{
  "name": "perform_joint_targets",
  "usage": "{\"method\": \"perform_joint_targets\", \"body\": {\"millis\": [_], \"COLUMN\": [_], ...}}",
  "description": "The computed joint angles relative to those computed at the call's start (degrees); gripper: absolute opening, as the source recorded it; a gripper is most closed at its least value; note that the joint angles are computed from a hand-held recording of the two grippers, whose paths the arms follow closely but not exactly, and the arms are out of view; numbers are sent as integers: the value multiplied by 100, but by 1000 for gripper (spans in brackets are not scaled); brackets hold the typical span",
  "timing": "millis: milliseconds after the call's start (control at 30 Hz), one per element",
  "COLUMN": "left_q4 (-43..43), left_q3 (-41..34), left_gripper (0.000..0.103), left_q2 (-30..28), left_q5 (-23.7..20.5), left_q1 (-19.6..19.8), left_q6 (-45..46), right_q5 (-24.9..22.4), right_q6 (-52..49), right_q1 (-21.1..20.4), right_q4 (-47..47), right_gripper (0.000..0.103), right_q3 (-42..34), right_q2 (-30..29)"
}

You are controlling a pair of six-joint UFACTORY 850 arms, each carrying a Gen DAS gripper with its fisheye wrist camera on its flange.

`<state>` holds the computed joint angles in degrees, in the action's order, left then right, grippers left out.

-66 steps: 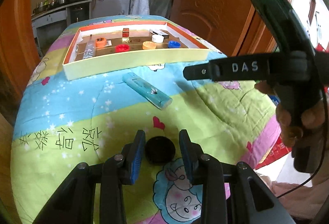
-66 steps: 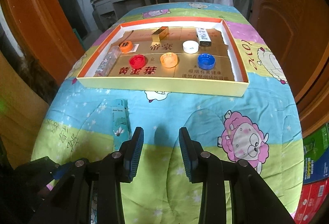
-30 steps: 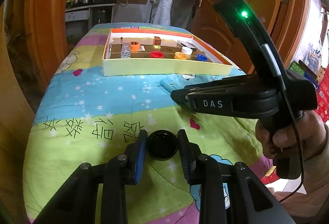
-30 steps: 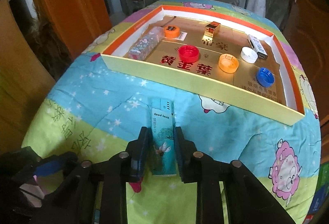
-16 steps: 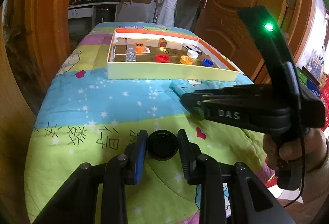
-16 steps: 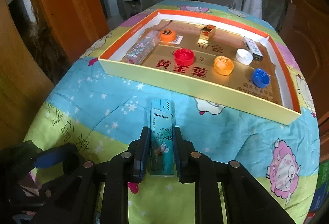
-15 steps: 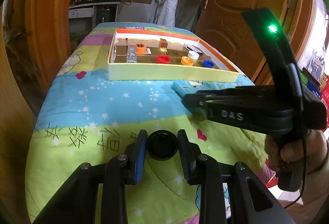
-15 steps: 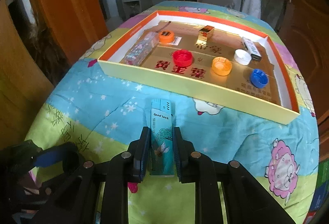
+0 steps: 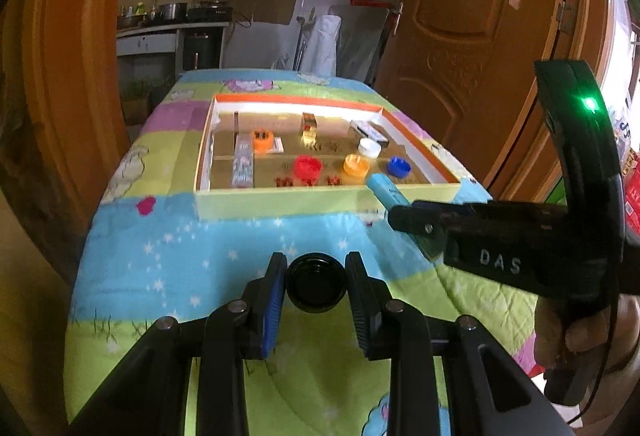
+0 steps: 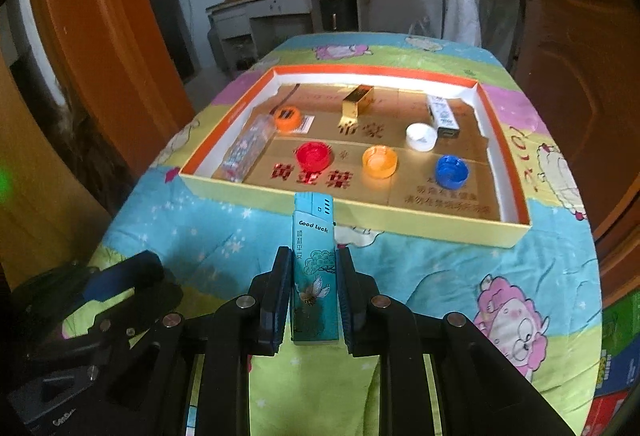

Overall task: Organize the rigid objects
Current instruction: 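Carry the black cap and teal box over the box lid with both grippers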

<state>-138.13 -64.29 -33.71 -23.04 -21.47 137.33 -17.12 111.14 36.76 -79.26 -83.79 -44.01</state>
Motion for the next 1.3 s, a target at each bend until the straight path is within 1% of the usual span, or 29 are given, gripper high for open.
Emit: {"method": "perform_joint_targets", "body": {"millis": [300,433,533,700,900,1300], "left_q4": [-360,-208,-245,-198,85,1403], "left_q3": [-641,-929,-1146,-1494,-1932,-3039], "left_gripper": [31,31,31,31,31,31], "left_q2": [-159,-263,-348,-512,-757,-1437], "left_q5": [440,469,534,625,775,1260], "left_q1": [-145,-151,-181,-209,-223,-235], "left_q6": [9,-224,-164,-254,-505,-1897], "right_q5": [-158,-246,-249,-249,-206,-44], "right_q6": [807,1055,1238,1267,1149,563], "right_q1": [-73,-136,-204,-296,-425,-638], "right_q4": [-647,-831,-981,-1023,-977,-568], "right_gripper": [22,22,22,22,22,22], "right_q3": [174,244,263,200,27,-452], "right_q2": [183,258,290,280,193,-102]}}
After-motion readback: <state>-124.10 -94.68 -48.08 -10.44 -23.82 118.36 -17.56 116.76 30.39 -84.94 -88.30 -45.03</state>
